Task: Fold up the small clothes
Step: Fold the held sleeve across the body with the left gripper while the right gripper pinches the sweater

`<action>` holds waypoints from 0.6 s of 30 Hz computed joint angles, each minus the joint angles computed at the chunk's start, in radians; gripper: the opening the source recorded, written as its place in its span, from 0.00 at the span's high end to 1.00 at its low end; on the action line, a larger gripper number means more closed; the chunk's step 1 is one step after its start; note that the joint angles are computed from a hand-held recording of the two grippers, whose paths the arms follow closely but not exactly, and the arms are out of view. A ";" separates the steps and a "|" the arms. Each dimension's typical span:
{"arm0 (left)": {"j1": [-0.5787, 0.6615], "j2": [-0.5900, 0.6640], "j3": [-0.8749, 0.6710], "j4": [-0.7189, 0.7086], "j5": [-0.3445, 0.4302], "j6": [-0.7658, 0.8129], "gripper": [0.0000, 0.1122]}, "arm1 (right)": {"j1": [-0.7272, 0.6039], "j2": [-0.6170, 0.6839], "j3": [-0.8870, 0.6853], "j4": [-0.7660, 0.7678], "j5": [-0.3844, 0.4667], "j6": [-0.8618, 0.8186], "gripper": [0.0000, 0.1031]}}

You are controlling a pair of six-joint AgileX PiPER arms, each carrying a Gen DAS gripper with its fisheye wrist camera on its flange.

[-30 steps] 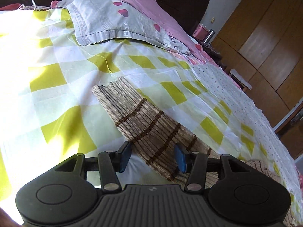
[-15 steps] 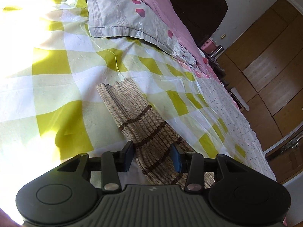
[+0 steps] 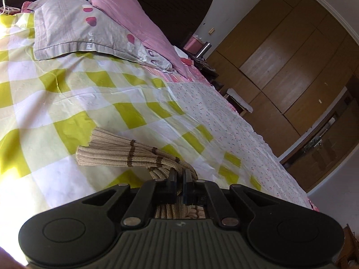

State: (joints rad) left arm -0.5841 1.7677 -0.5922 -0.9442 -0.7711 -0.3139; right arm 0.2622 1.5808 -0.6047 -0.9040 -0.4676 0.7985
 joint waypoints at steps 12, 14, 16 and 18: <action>-0.277 0.130 -0.297 -0.021 0.130 0.394 0.91 | -0.131 -0.044 0.048 0.012 -0.003 0.019 0.74; -0.306 0.146 -0.312 -0.066 0.155 0.445 0.91 | -0.176 -0.039 0.036 -0.108 -0.005 0.145 0.73; -0.331 0.140 -0.295 -0.090 0.160 0.433 0.91 | -0.218 -0.022 0.007 -0.250 -0.021 0.305 0.72; -0.366 0.133 -0.273 -0.139 0.134 0.445 0.91 | -0.243 0.009 -0.027 -0.335 -0.046 0.425 0.65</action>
State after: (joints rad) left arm -0.9503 1.9006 -0.8655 -1.0834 -0.6376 0.1307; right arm 0.0189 1.5895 -0.6317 -1.2390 -0.5133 1.2239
